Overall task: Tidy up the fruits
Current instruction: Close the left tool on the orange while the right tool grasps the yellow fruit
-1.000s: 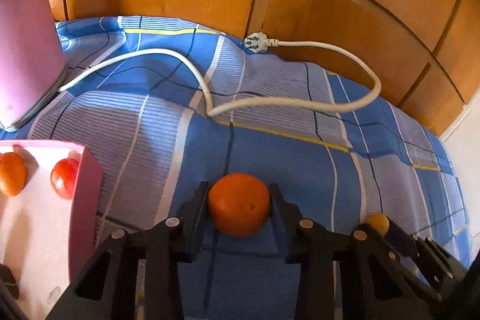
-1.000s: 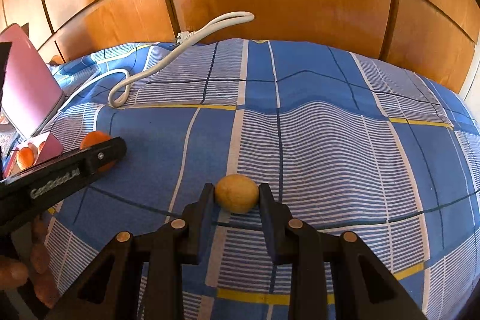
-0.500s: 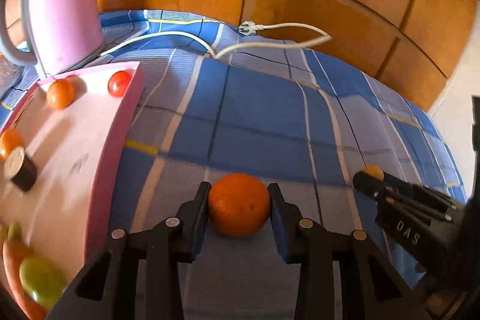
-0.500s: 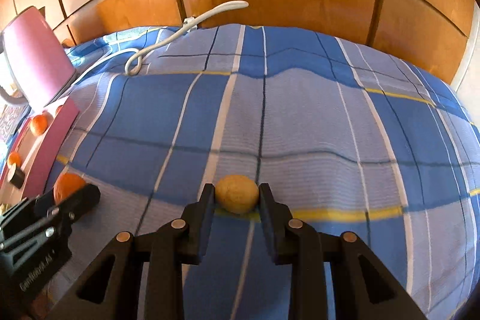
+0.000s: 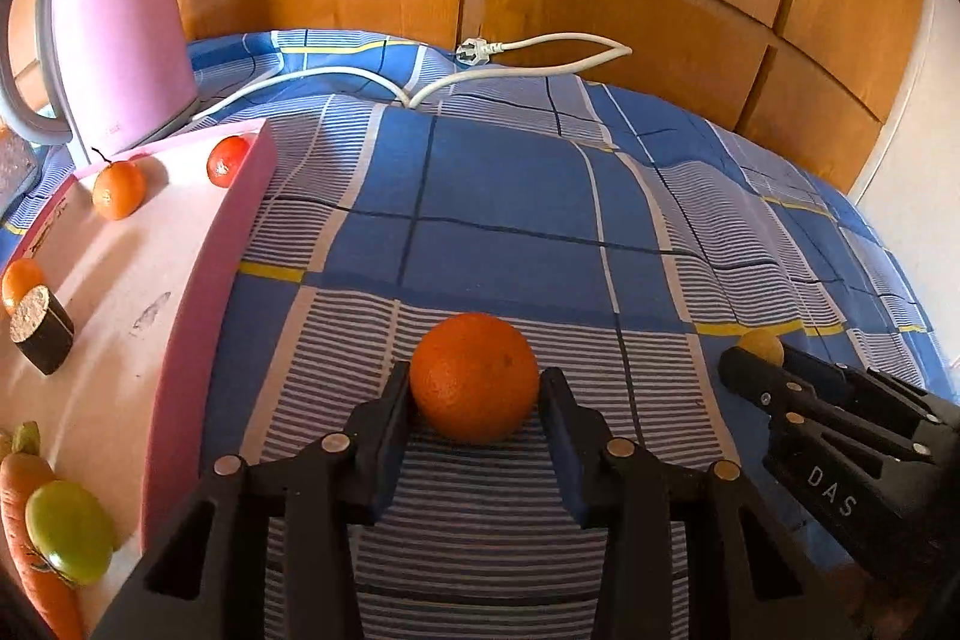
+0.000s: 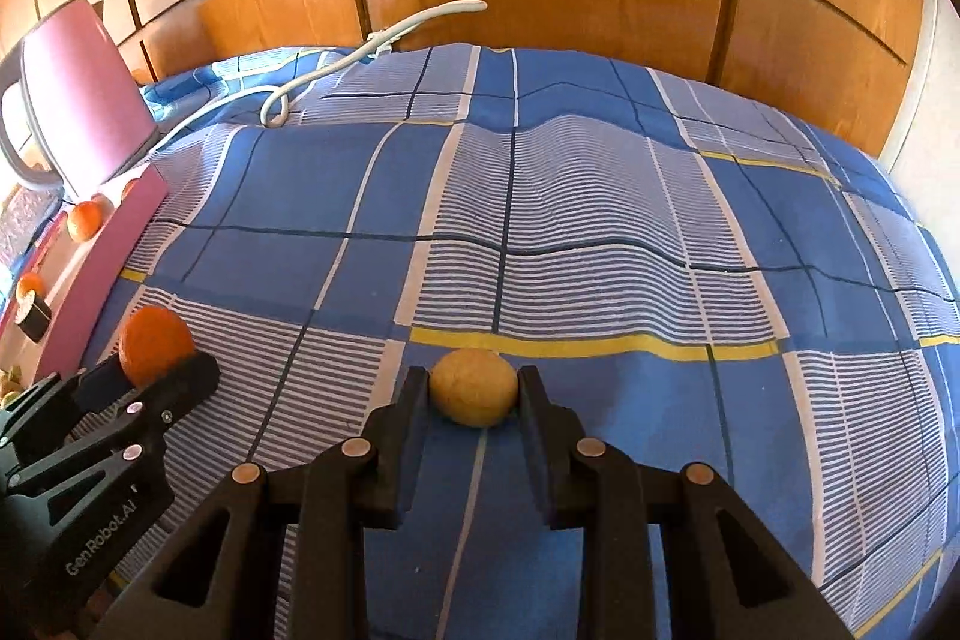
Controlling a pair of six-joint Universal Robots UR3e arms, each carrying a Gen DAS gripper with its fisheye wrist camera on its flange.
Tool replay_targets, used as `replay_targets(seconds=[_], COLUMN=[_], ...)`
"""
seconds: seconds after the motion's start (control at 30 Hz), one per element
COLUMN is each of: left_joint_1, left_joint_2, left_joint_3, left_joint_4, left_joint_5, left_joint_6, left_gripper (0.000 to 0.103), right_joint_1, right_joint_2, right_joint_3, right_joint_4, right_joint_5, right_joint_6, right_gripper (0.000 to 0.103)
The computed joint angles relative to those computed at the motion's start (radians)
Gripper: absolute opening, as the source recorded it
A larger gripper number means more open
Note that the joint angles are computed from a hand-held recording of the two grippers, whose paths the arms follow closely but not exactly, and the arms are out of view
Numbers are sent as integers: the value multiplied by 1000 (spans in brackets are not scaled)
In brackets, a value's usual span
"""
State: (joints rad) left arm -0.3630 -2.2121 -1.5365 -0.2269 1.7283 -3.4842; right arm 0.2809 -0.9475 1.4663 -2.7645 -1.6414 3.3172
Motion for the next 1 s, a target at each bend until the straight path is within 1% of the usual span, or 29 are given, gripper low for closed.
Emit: replay_targets(seconds=[0.07,0.2,0.27,0.4,0.53,0.77,1.0], left_joint_1=[5,30,21,11,-16,-46,-57], left_joint_2=[2,23,29,62,92,140,187], left_joint_3=[-5,-41,-38,-80,-133,-190,-225], left_joint_4=[8,36,16,21,44,37,42], left_joint_5=[-12,-68,-48,-38,-7,21,21], left_joint_6=[-1,-6,7,11,35,31,20], left_gripper=[43,43,39,38,38,38,38], right_joint_1=[4,10,11,12,12,23,35], right_joint_2=[3,-1,-9,-39,-74,-116,-137], right_joint_3=[-1,12,28,79,148,246,288], right_joint_4=[-5,-21,-29,-57,-103,-179,-208], right_joint_5=[-10,-21,-21,-19,-10,-20,-35], right_joint_6=[-1,11,18,33,44,46,41], right_gripper=[30,30,30,30,30,30,30])
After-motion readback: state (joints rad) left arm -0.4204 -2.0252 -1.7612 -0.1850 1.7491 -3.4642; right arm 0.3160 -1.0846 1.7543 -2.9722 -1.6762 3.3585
